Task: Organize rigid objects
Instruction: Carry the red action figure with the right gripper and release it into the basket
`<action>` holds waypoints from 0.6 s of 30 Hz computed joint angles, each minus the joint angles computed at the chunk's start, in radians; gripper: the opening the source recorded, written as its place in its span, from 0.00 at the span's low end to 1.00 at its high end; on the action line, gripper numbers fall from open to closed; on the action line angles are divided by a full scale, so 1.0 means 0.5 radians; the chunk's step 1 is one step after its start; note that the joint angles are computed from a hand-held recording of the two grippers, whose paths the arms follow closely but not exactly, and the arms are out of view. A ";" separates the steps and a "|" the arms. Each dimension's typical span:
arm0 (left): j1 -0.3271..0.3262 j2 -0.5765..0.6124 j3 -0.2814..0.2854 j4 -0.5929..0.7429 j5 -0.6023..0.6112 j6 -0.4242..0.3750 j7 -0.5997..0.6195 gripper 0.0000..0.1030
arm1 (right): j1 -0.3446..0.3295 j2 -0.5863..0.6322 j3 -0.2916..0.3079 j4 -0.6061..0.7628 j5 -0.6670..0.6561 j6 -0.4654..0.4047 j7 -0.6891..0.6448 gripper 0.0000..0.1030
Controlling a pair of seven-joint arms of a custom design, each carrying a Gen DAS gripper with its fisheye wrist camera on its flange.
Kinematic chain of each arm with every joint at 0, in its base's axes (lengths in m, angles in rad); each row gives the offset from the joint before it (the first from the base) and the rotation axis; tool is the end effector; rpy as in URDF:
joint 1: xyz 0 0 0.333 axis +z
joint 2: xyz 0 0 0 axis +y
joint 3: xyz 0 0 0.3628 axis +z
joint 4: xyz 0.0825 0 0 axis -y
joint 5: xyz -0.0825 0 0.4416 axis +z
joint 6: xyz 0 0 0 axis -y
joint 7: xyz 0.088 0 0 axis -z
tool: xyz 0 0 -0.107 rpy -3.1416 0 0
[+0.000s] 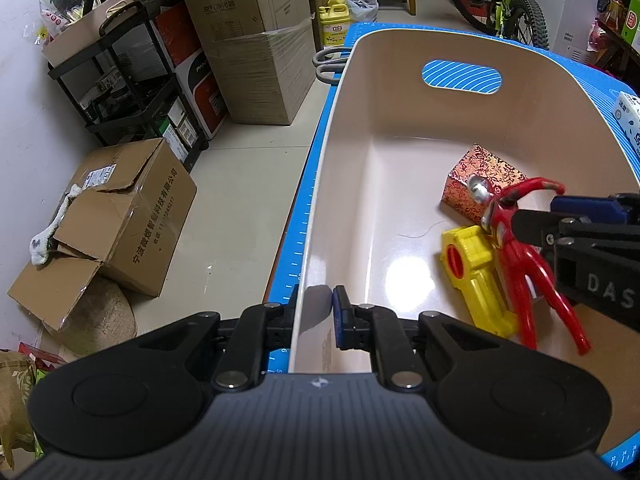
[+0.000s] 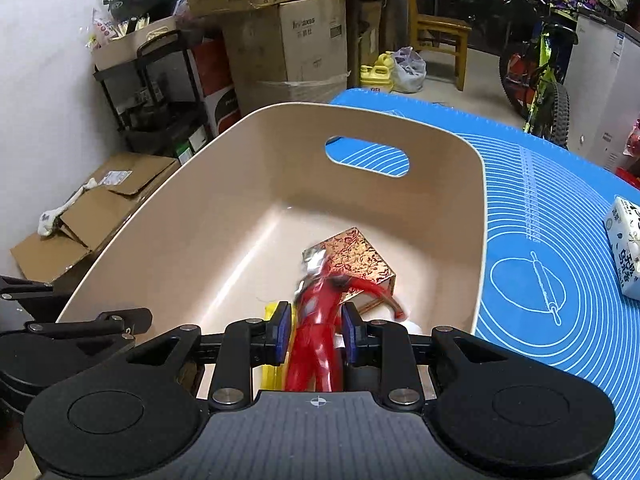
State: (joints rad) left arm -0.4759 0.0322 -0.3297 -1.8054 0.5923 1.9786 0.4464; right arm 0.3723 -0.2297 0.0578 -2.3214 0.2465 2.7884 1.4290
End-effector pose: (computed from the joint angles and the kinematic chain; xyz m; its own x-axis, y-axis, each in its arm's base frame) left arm 0.4752 -0.4400 0.5737 0.1602 -0.9745 -0.1573 -0.8568 -0.0582 -0.5124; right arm 0.5105 0.2239 0.5300 0.4004 -0.9098 -0.1092 -0.7274 -0.2431 -0.6416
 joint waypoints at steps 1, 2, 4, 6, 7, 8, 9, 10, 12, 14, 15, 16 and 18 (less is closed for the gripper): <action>0.000 -0.001 0.000 -0.001 0.000 0.000 0.000 0.16 | 0.014 -0.003 -0.017 0.001 0.035 0.005 -0.031 0.46; 0.000 -0.001 0.000 -0.001 0.000 0.000 0.000 0.16 | 0.020 -0.012 -0.024 -0.004 0.056 0.008 -0.048 0.48; -0.001 0.000 0.000 0.000 0.000 0.000 0.000 0.16 | 0.014 -0.035 -0.021 -0.018 0.055 0.027 -0.051 0.54; -0.001 0.000 0.001 0.000 -0.001 -0.001 -0.001 0.16 | 0.012 -0.066 -0.028 -0.039 0.060 0.053 -0.059 0.61; -0.001 -0.001 0.001 -0.001 -0.001 0.000 0.000 0.16 | 0.011 -0.081 -0.035 -0.048 0.066 0.057 -0.061 0.61; -0.001 -0.002 0.001 -0.001 -0.001 0.000 0.000 0.16 | 0.010 -0.098 -0.043 -0.061 0.075 0.068 -0.060 0.63; -0.001 0.000 0.001 0.000 0.000 -0.001 0.000 0.16 | 0.016 -0.117 -0.056 -0.079 0.096 0.090 -0.067 0.64; -0.001 -0.002 0.001 -0.002 -0.001 0.001 0.001 0.16 | 0.022 -0.132 -0.069 -0.095 0.116 0.106 -0.074 0.65; -0.001 -0.002 0.001 -0.002 -0.001 0.002 0.000 0.16 | 0.020 -0.167 -0.094 -0.120 0.135 0.117 -0.091 0.66; -0.001 0.001 0.000 0.000 0.002 -0.001 0.000 0.16 | 0.024 -0.188 -0.114 -0.136 0.155 0.145 -0.102 0.66; -0.002 0.002 0.000 0.001 0.004 -0.002 0.000 0.16 | 0.065 -0.202 -0.157 -0.140 0.215 0.154 -0.152 0.66; -0.002 0.002 0.001 0.001 0.003 -0.001 0.000 0.16 | 0.087 -0.217 -0.185 -0.144 0.261 0.154 -0.184 0.66; -0.002 0.004 0.001 0.003 0.002 -0.001 -0.001 0.16 | 0.054 -0.246 -0.172 -0.157 0.250 0.164 -0.169 0.68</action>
